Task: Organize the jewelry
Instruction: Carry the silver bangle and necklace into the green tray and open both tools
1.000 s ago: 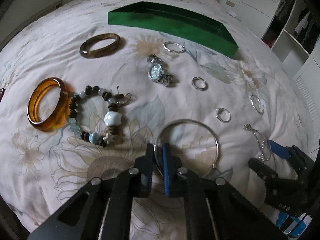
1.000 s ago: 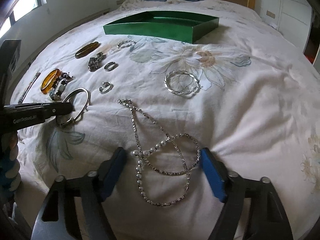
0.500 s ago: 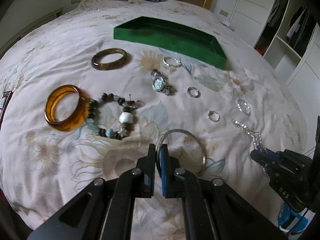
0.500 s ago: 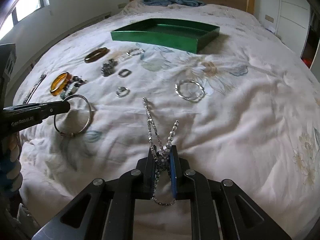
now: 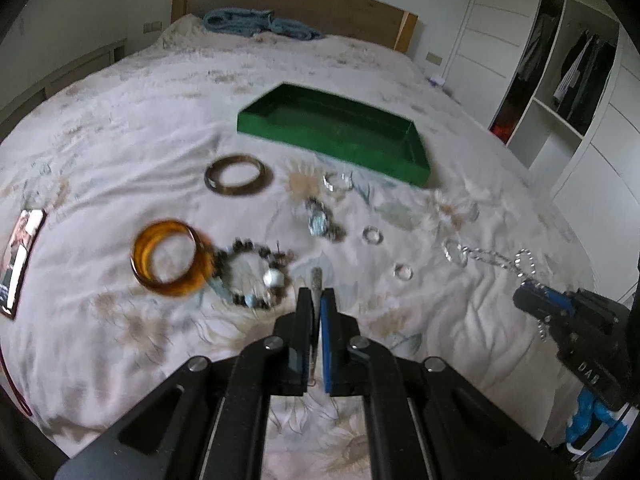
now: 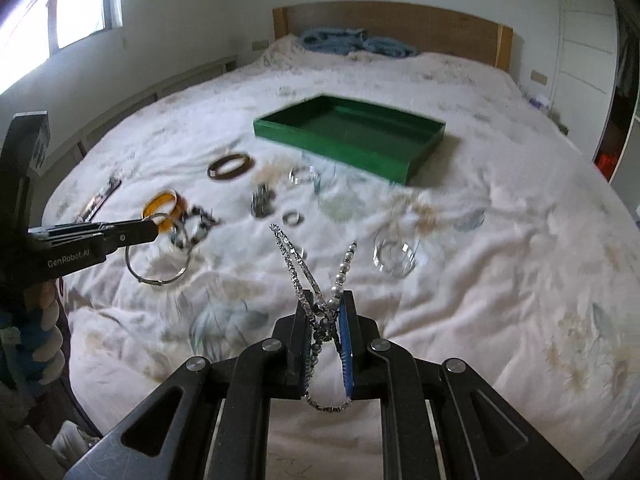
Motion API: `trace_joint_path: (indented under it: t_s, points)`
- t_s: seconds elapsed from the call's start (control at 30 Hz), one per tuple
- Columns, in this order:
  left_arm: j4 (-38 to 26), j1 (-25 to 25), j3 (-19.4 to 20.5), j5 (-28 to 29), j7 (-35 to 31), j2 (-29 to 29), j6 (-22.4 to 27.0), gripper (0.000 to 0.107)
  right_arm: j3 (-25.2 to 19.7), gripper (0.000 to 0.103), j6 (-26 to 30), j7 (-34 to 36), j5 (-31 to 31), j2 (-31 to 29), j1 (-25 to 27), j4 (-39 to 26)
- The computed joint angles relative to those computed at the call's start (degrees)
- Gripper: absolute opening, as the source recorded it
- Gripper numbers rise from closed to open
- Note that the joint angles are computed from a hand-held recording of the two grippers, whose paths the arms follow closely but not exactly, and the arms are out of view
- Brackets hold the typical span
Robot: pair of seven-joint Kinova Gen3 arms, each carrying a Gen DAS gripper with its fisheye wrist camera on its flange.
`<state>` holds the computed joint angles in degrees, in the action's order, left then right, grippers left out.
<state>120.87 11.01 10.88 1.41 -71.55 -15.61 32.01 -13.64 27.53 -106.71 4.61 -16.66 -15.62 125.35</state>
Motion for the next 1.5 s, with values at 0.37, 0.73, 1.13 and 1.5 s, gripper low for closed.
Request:
trace_joint_path:
  t_s: [0.37, 0.73, 1.13, 1.5]
  points:
    - [-10.8, -2.1, -0.2, -3.0, -1.7, 2.9, 2.8, 0.004, 2.7, 0.012, 0.2, 3.3, 1.4, 1.2, 2.8, -9.7]
    - [-28.5, -1.2, -1.9, -9.9, 0.9, 16.4, 4.8, 0.004, 4.3, 0.012, -1.6, 1.6, 6.8, 13.0, 3.8, -24.7]
    - [-47.5, 0.8, -6.2, -6.1, -6.4, 37.8, 8.5, 0.004, 8.6, 0.012, -4.1, 9.4, -0.3, 33.3, 3.3, -35.9]
    - [-59.6, 1.7, -7.8, -4.0, -11.4, 51.2, 13.8, 0.004, 8.2, 0.012, 1.4, 17.5, -6.2, 45.5, 5.5, -44.9]
